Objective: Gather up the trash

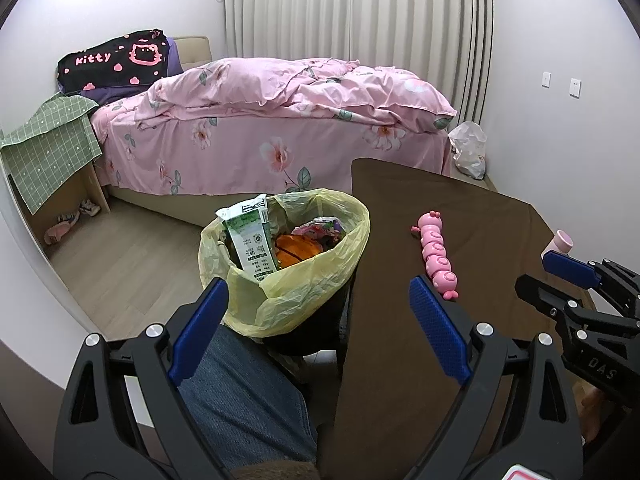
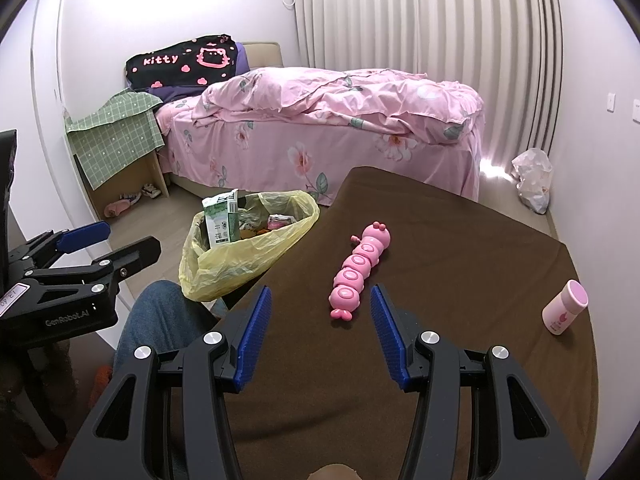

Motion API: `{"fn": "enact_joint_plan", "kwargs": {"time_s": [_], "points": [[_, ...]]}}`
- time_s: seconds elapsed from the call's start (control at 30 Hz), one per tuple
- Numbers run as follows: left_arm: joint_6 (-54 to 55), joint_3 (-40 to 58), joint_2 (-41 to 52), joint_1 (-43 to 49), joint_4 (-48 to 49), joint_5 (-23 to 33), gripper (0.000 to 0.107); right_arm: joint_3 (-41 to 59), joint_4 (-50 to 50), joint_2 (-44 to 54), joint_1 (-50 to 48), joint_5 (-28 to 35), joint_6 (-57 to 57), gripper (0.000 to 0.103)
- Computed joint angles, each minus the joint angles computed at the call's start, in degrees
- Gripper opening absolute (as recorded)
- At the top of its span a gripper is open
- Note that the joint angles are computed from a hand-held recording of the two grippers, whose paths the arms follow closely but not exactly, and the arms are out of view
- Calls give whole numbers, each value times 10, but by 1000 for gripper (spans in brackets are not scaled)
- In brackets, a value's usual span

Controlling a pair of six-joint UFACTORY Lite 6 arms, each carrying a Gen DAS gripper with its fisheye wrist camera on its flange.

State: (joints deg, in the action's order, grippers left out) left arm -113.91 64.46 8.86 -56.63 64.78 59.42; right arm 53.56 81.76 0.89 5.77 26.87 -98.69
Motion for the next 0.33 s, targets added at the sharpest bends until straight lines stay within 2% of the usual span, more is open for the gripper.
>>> {"fn": "enact_joint_plan", "kwargs": {"time_s": [0.1, 0.17, 0.2, 0.27, 0.33], "points": [[-1, 8, 6, 3, -6, -11, 87, 1, 6, 1, 0, -4, -7, 48], [-7, 12, 11, 18, -12, -43, 87, 3, 13, 4, -6, -7, -22, 48], [-8, 17, 18, 24, -13, -56, 87, 6, 21, 9, -15, -7, -36, 52], [-4, 46, 57, 39, -12, -90, 87, 24, 32, 35, -45, 7, -56, 58], [22, 96, 116, 59, -20, -124, 87, 59, 74, 90, -89, 18, -103, 58]]}}
